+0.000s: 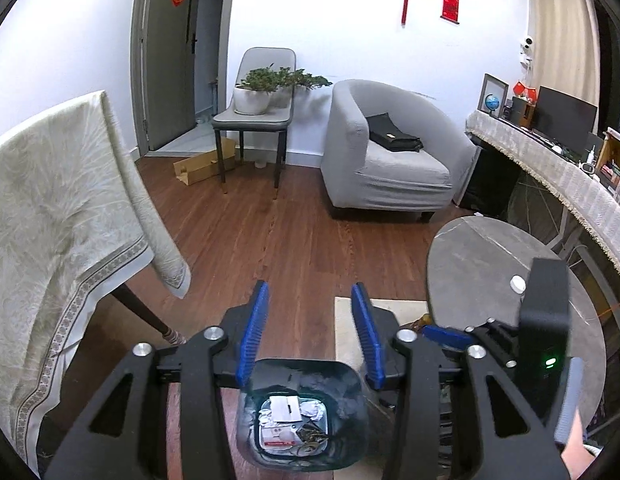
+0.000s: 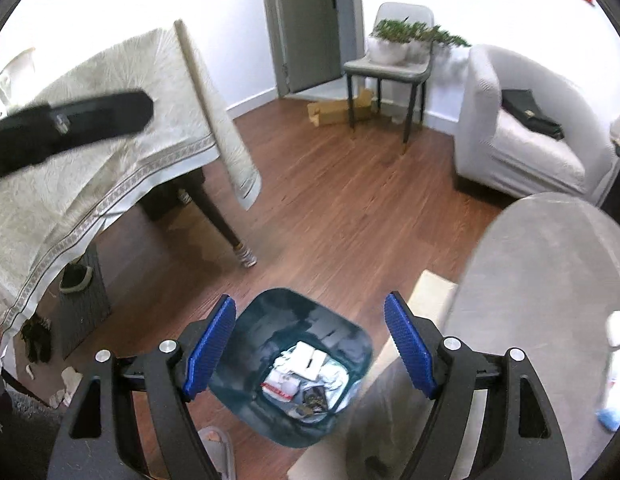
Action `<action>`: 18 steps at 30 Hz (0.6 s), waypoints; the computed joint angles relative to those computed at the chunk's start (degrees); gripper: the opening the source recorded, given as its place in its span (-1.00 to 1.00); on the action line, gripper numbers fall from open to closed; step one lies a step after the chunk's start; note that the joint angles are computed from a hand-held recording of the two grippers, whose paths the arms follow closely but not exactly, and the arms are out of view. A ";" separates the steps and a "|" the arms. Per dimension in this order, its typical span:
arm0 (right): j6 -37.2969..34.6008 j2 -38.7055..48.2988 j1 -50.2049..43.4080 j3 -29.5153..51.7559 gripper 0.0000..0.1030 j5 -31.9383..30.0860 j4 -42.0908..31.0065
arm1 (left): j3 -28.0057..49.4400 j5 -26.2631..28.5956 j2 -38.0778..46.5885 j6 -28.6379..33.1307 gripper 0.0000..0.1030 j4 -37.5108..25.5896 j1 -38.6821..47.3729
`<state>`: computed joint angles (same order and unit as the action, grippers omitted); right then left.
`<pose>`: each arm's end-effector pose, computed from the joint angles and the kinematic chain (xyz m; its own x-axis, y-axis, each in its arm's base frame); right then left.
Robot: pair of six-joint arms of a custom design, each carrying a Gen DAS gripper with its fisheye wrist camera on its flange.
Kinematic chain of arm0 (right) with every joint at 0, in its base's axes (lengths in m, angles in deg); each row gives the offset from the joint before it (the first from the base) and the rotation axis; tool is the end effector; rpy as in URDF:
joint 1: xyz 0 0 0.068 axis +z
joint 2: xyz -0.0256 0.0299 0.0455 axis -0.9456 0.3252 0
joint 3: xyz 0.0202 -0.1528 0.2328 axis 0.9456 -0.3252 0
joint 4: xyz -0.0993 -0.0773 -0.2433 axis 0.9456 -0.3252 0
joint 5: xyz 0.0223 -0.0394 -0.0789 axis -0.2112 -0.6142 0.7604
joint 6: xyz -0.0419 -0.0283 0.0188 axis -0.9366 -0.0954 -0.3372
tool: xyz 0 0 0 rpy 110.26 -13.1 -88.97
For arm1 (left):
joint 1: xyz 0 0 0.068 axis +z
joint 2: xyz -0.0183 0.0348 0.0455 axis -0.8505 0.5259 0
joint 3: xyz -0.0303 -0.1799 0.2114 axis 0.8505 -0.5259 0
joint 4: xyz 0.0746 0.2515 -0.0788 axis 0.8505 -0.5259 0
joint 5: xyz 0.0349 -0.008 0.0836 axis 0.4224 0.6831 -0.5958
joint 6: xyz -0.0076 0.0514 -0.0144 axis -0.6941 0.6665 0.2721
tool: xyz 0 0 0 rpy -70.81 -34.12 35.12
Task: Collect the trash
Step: 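Move both tools back to the table toward the blue-white package and white cap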
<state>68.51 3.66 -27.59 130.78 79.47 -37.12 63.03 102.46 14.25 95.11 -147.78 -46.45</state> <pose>0.1717 0.1452 0.3358 -0.7124 -0.0586 -0.6993 -0.1537 0.9853 0.0740 0.2068 0.0238 0.4242 -0.5820 0.1906 -0.7906 0.4323 0.8959 -0.1023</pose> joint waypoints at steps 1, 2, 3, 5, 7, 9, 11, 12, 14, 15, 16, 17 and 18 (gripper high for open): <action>-0.23 -1.18 -0.49 -0.03 0.51 0.75 -0.92 | -0.31 -0.91 -0.36 -0.84 -0.03 0.35 -1.37; -0.49 -2.02 -1.10 -0.16 0.52 1.03 -1.42 | -0.53 -1.60 -0.59 -1.48 -0.02 0.68 -2.41; -0.70 -3.39 -1.91 -0.55 0.55 1.32 -2.11 | -0.90 -2.45 -0.92 -2.38 -0.02 1.24 -3.78; -0.97 -6.08 -3.88 -1.48 0.56 1.45 -3.35 | -1.47 -4.15 -1.47 -4.11 -0.01 2.03 -6.57; -1.66 -8.17 -5.77 -2.46 0.57 1.28 -4.03 | -2.15 -6.03 -2.05 -5.90 0.06 2.97 -9.79; -2.37 -10.20 -7.74 -2.93 0.59 1.73 -5.45 | -2.93 -7.30 -2.58 -7.33 0.11 3.92 -12.22; -3.19 -11.88 -9.80 -3.33 0.63 1.99 -6.45 | -3.67 -8.91 -2.99 -9.15 0.17 4.82 -15.24; -3.80 -13.07 -11.40 -3.67 0.65 1.97 -6.97 | -3.98 -9.59 -3.01 -9.83 0.17 5.31 -16.46; -3.84 -14.60 -12.78 -4.04 0.69 2.55 -8.11 | -4.58 -11.59 -3.16 -11.55 0.24 6.17 -19.80; -4.17 -15.65 -14.12 -4.30 0.73 2.70 -8.81 | -5.01 -12.34 -3.40 -12.19 0.25 6.60 -21.15; -4.72 -16.51 -15.66 -4.50 0.74 2.52 -9.31 | -5.33 -13.07 -3.46 -12.81 0.29 7.06 -22.45; -5.30 -17.22 -17.04 -4.62 0.76 2.14 -9.72 | -5.74 -14.20 -3.49 -13.79 0.34 7.73 -24.38; -5.99 -18.12 -19.44 -4.82 0.79 1.52 -10.40 | -6.06 -15.04 -3.55 -14.48 0.35 8.12 -25.72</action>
<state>62.52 -14.46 -47.03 125.96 80.99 -47.53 56.97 87.42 10.70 80.63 -139.67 -72.17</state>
